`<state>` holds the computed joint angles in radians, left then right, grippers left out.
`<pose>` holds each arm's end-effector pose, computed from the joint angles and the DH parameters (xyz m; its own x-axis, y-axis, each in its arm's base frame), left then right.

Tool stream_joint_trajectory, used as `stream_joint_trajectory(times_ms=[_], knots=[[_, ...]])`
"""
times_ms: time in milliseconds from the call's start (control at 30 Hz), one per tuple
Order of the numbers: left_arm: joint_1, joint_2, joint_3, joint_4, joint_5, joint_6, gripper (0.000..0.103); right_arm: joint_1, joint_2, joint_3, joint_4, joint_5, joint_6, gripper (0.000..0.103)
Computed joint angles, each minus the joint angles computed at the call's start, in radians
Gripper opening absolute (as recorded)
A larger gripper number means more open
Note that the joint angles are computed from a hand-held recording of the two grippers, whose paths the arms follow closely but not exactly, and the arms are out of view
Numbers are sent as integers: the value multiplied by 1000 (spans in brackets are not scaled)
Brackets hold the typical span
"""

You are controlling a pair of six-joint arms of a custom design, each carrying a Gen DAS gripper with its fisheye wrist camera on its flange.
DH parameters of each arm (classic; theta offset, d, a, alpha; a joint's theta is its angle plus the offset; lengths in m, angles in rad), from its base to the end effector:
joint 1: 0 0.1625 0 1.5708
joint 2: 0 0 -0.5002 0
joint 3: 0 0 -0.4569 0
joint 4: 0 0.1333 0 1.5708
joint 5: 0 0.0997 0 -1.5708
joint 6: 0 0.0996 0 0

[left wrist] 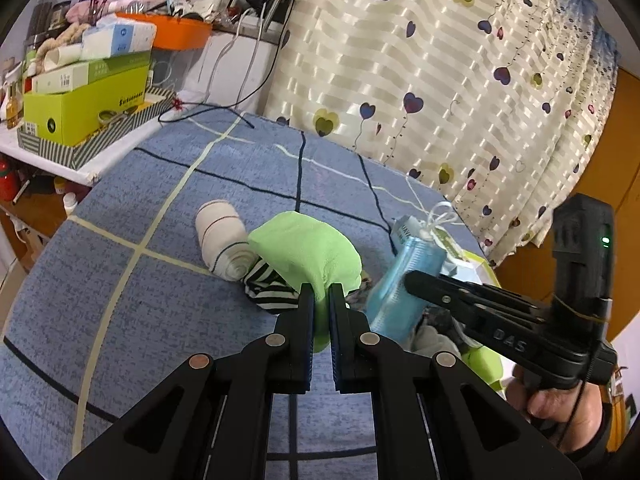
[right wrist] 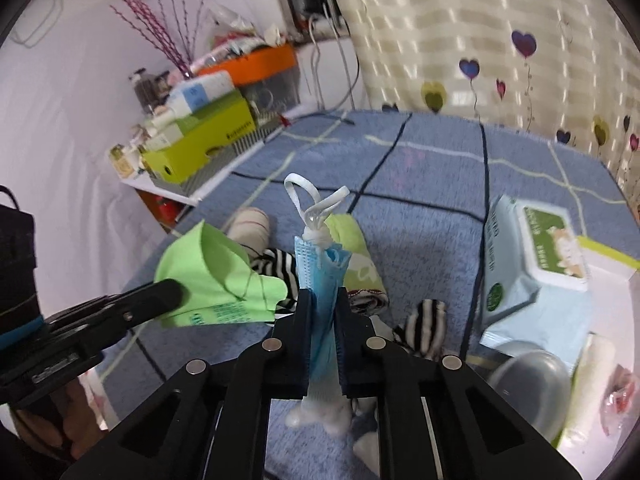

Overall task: Organize soft objects
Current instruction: 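Grasp the green cloth with the left tool while the right grasps the blue mask, then carry the green cloth and blue mask over the white box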

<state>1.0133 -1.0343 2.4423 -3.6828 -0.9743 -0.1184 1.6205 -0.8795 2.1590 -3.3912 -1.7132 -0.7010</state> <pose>-0.0823 -0.4897 0.1433 -0.9358 0.0518 -0.3487 0.2948 0.6576 -0.6933 0.1481 -0.5797 0.0770 -0.7308 -0.5340 0.4251 -0.6726 0.6697 -0.3150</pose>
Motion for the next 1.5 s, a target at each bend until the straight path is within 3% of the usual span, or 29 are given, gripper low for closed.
stream_joint_trajectory(times_ms=[233,533,1200,1500], knots=[[-65,3,11,0,29,-8,7,-20,-87,79,-36,77,-18,9],[-132,30,-9,36,24,-7,7,-55,-188,162,-81,120,-42,9],[-223,110,-84,124,5,5,7,-179,-348,236,-112,210,-44,9],[-251,155,-136,151,-37,34,7,-241,-415,253,-124,237,-34,9]])
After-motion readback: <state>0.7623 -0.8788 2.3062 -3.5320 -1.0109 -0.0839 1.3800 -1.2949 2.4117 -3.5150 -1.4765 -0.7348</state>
